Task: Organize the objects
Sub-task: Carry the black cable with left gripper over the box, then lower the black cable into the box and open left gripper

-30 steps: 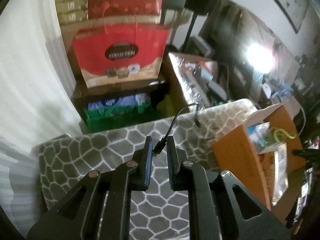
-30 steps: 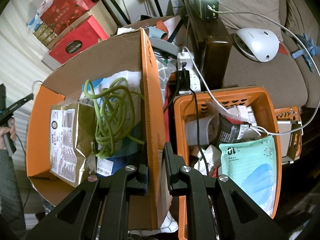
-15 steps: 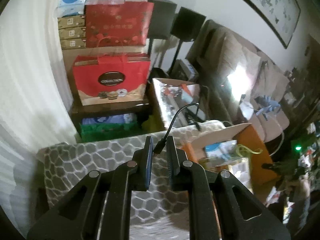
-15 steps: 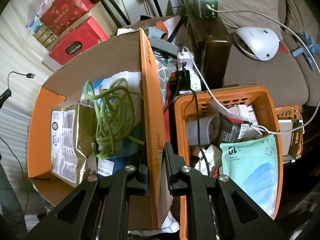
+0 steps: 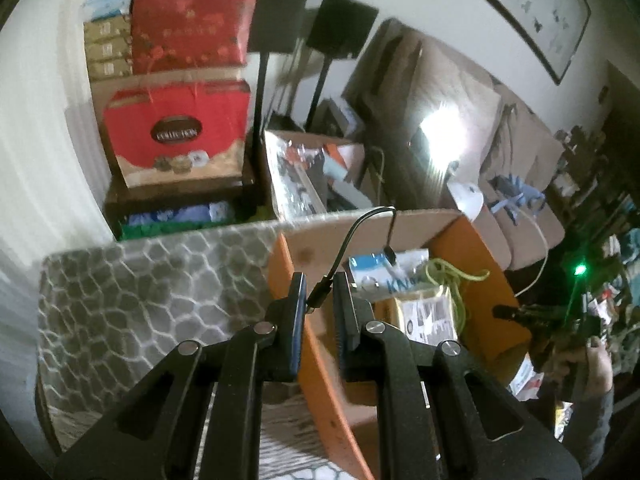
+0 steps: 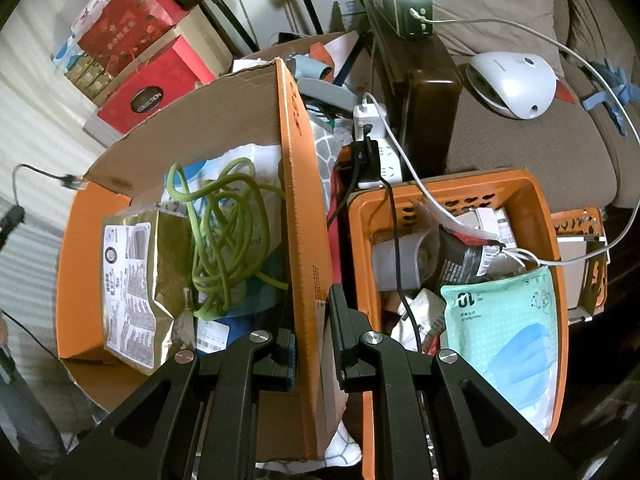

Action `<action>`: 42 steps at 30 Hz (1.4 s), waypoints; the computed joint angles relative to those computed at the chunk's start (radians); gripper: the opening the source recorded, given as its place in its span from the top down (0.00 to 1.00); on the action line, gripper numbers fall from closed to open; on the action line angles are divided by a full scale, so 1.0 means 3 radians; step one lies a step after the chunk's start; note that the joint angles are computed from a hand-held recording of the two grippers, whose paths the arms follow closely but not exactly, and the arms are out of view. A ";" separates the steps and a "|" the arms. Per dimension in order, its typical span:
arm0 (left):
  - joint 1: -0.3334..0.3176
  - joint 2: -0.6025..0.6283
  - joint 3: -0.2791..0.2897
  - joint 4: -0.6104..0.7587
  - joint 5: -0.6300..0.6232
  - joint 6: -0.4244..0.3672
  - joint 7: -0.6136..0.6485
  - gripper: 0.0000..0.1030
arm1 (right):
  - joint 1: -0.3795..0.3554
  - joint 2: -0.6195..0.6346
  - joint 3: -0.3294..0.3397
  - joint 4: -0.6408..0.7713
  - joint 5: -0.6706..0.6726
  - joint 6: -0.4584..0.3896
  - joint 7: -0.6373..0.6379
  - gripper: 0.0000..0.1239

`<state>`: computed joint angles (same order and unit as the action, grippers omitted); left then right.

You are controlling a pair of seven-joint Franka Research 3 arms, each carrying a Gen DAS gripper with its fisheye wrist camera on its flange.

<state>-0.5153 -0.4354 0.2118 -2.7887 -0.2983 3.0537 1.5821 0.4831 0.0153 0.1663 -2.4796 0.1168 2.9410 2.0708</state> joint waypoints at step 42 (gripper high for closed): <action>0.0946 0.0659 -0.1054 0.0179 0.1559 0.0085 -0.1604 0.72 | 0.0020 0.0014 -0.0009 0.0004 -0.0161 0.0099 0.0207 0.89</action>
